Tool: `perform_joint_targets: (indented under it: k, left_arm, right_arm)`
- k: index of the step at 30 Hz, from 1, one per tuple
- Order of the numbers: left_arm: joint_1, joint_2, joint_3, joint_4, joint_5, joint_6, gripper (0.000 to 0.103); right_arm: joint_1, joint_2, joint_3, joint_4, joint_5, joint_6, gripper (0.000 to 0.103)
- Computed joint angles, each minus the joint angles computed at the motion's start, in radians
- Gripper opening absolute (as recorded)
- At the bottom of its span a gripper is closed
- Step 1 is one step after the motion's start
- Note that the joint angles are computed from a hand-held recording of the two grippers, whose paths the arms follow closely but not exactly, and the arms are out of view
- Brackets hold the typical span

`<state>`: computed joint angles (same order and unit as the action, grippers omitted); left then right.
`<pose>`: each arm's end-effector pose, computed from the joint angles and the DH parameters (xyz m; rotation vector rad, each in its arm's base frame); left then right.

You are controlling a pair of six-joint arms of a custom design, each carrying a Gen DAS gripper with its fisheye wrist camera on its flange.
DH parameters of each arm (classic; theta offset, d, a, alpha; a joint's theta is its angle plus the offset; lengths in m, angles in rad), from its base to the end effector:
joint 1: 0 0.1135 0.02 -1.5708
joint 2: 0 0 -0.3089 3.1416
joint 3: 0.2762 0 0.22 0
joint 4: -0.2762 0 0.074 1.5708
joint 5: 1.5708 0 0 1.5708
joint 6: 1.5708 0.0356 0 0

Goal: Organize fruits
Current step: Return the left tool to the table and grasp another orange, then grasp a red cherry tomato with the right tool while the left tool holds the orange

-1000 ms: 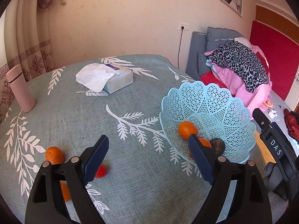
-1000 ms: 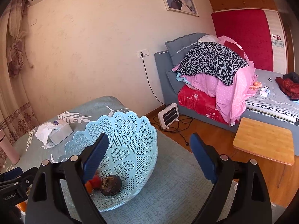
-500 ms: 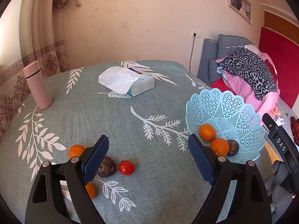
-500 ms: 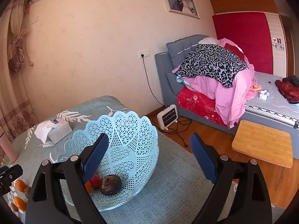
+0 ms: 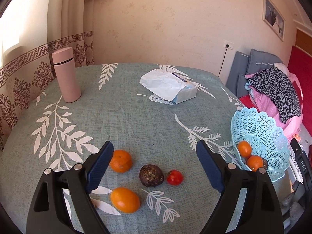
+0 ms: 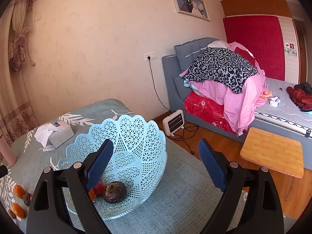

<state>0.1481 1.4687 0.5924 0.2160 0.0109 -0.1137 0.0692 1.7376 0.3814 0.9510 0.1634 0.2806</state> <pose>0.2539 0.0375 0.2293 -0.2853 2.2127 0.0066 0.2750 0.0133 0.1811 0.3133 1.9458 0.0670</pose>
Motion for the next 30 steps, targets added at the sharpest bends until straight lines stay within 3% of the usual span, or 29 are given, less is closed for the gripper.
perform_joint_targets:
  k: [10,18,23,26,30]
  left_arm:
    - [0.169,0.096,0.095,-0.098,0.113,-0.012,0.085]
    - [0.177,0.244,0.175,-0.163,0.131,-0.011,0.062]
    - [0.177,0.31,0.212,-0.184,0.133,-0.007,0.053]
    - [0.176,0.335,0.217,-0.19,0.129,-0.004,0.041]
    - [0.181,0.328,0.203,-0.179,0.129,-0.004,0.039]
  right_arm:
    - [0.001,0.004,-0.001,0.004,0.0,-0.006,0.09]
    - [0.007,0.009,0.0,0.005,0.002,-0.013,0.09]
    - [0.013,0.013,0.004,0.003,0.004,-0.019,0.09]
    - [0.019,0.013,0.002,0.008,0.013,-0.023,0.09]
    - [0.035,0.013,-0.015,0.045,0.04,-0.037,0.09]
